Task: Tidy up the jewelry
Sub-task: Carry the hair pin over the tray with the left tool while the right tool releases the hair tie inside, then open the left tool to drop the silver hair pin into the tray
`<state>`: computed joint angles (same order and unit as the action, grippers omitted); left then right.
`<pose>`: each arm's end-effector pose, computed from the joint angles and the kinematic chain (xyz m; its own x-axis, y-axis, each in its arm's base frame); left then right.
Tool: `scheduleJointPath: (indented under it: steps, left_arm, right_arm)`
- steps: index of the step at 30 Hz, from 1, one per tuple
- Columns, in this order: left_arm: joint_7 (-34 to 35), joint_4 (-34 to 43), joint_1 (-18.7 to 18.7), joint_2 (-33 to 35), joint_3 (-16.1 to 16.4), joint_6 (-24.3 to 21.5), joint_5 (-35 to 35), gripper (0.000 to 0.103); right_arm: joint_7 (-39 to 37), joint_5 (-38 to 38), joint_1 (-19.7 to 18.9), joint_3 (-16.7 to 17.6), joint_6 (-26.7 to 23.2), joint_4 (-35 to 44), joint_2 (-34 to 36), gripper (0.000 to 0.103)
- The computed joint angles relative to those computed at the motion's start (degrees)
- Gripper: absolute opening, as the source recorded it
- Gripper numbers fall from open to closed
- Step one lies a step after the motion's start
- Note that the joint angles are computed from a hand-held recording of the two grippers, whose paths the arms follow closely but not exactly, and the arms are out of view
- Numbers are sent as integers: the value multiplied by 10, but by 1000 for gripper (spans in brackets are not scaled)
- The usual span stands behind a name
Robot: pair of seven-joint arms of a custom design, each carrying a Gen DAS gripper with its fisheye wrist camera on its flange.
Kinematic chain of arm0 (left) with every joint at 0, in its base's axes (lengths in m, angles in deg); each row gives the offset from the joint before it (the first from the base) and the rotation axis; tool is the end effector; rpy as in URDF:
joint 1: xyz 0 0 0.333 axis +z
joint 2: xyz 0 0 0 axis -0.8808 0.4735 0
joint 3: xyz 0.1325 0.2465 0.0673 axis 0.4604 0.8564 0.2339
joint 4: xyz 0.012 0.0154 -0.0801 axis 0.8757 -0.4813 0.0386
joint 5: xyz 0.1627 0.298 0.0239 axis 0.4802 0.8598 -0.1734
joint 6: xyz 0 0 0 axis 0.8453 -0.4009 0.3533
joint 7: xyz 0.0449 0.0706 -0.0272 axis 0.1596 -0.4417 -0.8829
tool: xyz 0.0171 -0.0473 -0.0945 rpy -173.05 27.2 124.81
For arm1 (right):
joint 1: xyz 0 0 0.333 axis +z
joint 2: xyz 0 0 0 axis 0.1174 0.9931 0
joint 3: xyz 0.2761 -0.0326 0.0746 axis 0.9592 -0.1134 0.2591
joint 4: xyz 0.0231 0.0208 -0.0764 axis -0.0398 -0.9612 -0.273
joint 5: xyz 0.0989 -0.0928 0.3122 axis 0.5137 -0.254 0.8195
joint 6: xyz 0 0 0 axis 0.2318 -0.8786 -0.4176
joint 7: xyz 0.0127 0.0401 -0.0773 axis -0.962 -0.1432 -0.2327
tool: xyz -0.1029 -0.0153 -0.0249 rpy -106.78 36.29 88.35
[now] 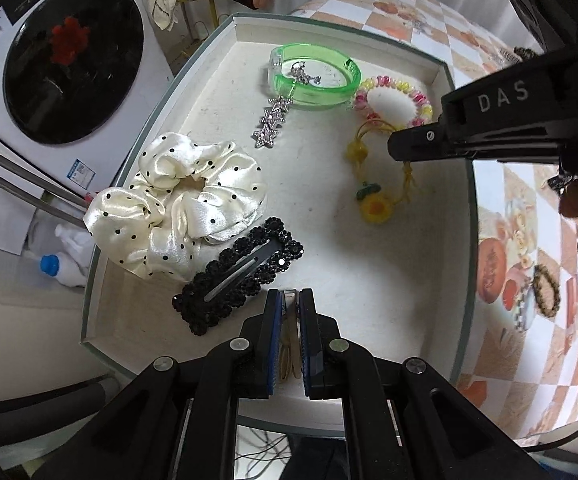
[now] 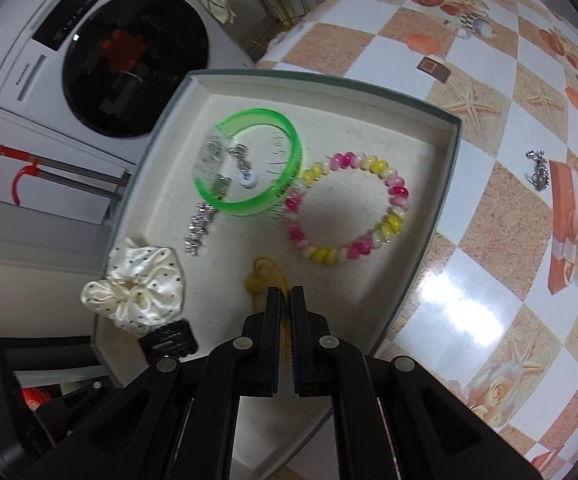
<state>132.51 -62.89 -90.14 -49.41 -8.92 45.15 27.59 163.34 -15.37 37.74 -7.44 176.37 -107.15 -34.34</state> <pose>0.5168 -0.3936 0.4160 -0.3882 -0.9211 0.0282 -0.8976 0.3710 -0.2380 0.5667 0.4299 0.4293 -0.1468 -0.9163 -0.3726 -0.9655 0.2145 -0.1473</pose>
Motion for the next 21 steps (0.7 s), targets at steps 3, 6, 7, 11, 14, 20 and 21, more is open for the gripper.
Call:
scheduleJointPath:
  steps: [3, 6, 7, 11, 14, 20, 21]
  left_arm:
    - [-2, 12, -6, 6, 3, -12, 10, 13]
    - [-3, 24, -11, 12, 7, -22, 21, 13]
    - [-3, 25, -11, 12, 7, -22, 24, 13]
    - [-3, 49, -18, 24, 7, -34, 30, 13]
    - [-4, 59, -22, 27, 7, -42, 32, 13]
    - [7, 72, -23, 29, 4, -44, 28, 13]
    - [9, 72, -23, 28, 4, -42, 27, 13]
  right_arm:
    - [-3, -5, 3, -2, -17, 21, 13, 5]
    - [-6, -9, 7, -5, -38, 51, 30, 8]
    - [-5, -10, 8, -7, -45, 62, 36, 17]
    - [3, -14, 13, -14, -37, 67, 38, 55]
    - [4, -21, 15, -16, -34, 66, 32, 55]
    - [27, -35, 14, -23, 6, 1, -22, 59]
    - [35, -38, 12, -24, 20, -27, -40, 60]
